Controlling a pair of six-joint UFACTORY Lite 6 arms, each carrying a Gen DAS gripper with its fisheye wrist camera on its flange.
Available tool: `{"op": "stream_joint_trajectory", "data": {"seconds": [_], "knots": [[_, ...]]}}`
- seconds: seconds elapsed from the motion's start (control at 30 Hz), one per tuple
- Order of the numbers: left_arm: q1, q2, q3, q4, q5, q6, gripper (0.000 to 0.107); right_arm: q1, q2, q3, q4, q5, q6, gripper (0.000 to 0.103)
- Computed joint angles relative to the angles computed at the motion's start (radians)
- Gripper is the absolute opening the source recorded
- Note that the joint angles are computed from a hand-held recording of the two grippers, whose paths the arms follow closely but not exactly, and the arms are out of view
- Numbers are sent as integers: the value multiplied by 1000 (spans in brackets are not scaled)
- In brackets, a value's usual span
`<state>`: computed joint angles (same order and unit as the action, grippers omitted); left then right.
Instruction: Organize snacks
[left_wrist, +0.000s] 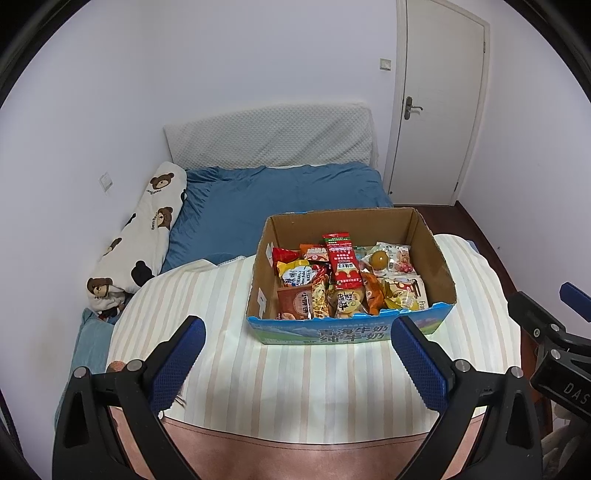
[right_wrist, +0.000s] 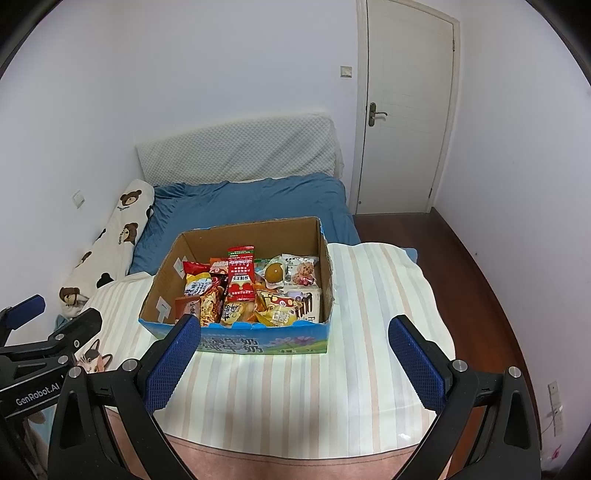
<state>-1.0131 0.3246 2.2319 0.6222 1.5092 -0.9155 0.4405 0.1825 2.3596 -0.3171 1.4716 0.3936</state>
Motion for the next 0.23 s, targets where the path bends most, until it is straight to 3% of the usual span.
{"op": "stream_joint_trajectory", "data": {"seconds": [0.23], "knots": [[0,-6,-11,2,-5,-2,103,-5,-13,-24,1,-14,-3,103]]}}
